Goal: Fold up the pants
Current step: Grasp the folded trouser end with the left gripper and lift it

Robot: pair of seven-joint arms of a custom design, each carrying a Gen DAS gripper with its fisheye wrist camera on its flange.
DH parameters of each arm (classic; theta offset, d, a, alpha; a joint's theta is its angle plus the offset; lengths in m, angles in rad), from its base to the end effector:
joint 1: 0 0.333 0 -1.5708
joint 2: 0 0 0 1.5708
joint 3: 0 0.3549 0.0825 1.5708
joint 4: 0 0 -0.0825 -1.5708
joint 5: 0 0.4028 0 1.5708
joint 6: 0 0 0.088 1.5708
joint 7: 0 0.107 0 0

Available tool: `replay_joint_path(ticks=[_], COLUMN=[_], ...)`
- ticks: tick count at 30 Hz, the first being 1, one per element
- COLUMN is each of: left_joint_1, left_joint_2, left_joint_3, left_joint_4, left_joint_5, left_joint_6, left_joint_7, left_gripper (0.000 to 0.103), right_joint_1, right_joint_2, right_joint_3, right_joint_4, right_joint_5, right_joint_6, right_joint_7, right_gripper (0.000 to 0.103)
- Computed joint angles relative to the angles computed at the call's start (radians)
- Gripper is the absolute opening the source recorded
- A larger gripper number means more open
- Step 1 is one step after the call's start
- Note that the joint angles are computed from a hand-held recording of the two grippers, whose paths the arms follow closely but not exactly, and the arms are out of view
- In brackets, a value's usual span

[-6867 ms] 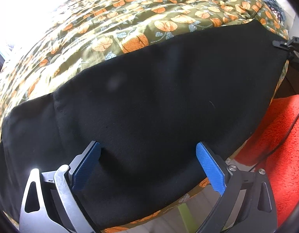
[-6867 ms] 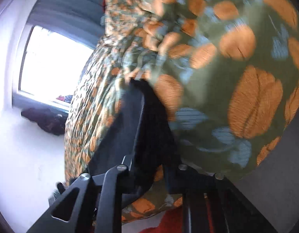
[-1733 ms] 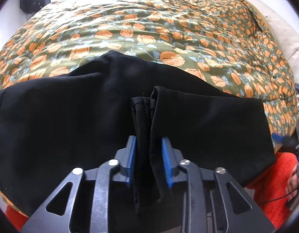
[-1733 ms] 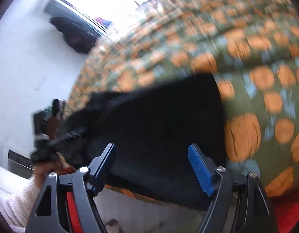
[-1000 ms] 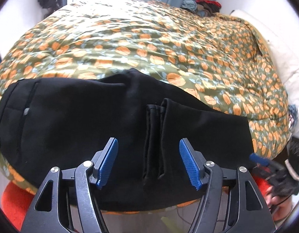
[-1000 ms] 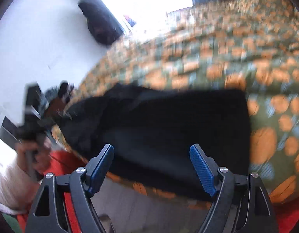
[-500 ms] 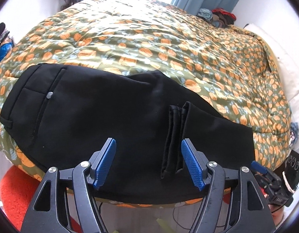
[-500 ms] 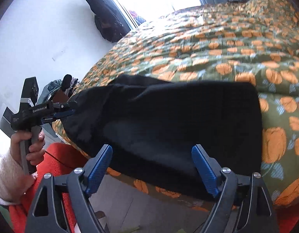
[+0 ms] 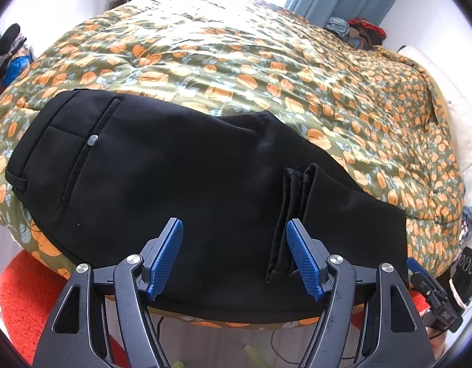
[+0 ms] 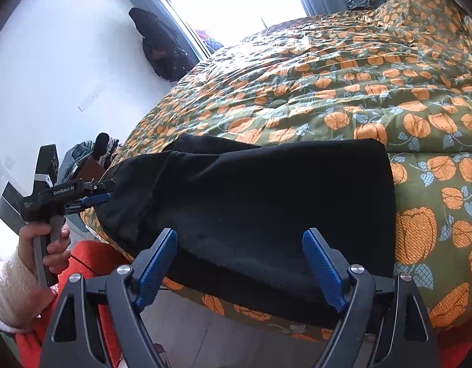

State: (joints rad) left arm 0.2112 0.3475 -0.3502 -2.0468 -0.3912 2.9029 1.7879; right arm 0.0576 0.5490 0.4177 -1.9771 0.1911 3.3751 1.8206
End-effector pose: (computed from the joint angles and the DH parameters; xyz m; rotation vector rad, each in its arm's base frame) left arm 0.6563 -0.0529 0.3555 -2.0754 1.9702 -0.8226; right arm 0.6411 0.2635 0.3283 -1.4823 1.7025 -0.1925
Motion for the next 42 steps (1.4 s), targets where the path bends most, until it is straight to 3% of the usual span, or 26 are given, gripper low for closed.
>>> replay_joint_path(ticks=[10, 13, 17, 19, 21, 27, 32, 36, 40, 42], left_joint_1=[-0.014, 0.019, 0.241, 0.28, 0.304, 0.306, 0.256, 0.236, 0.206, 0.219], left_joint_2=[-0.005, -0.004, 0.003, 0.005, 0.015, 0.051, 0.104, 0.123, 0.173, 0.181], left_joint_3=[0.04, 0.035, -0.103, -0.093, -0.055, 0.037, 0.082, 0.091, 0.12, 0.093], left_joint_4=[-0.004, 0.015, 0.07, 0.096, 0.125, 0.13, 0.143, 0.15, 0.189, 0.19], left_joint_5=[0.043, 0.023, -0.377, -0.476, -0.527, -0.622, -0.684, -0.726, -0.635, -0.658], left_joint_6=[0.004, -0.032, -0.049, -0.066, -0.111, -0.204, -0.215, -0.19, -0.218, -0.186], left_joint_7=[-0.068, -0.075, 0.097, 0.116, 0.112, 0.116, 0.142, 0.178, 0.104, 0.119], left_gripper=[0.072, 0.072, 0.073, 0.083, 0.086, 0.085, 0.078, 0.074, 0.077, 0.077], right_joint_1=[-0.013, -0.015, -0.02, -0.034, -0.053, -0.06, -0.048, -0.032, -0.038, -0.044], right_joint_2=[0.013, 0.018, 0.014, 0.019, 0.029, 0.048, 0.048, 0.045, 0.046, 0.049], right_joint_3=[0.015, 0.019, 0.022, 0.033, 0.05, 0.058, 0.05, 0.038, 0.047, 0.053], right_joint_4=[0.02, 0.029, 0.02, 0.019, 0.023, 0.043, 0.052, 0.056, 0.054, 0.057], right_joint_5=[-0.01, -0.004, -0.007, -0.019, -0.028, -0.026, -0.017, 0.004, 0.023, 0.032], right_joint_6=[-0.006, -0.006, 0.026, 0.028, 0.021, -0.001, -0.025, -0.044, -0.038, -0.044], right_joint_7=[0.007, 0.009, 0.021, 0.035, 0.053, 0.073, 0.057, 0.029, 0.012, 0.01], right_gripper=[0.084, 0.084, 0.084, 0.084, 0.084, 0.084, 0.084, 0.084, 0.084, 0.084])
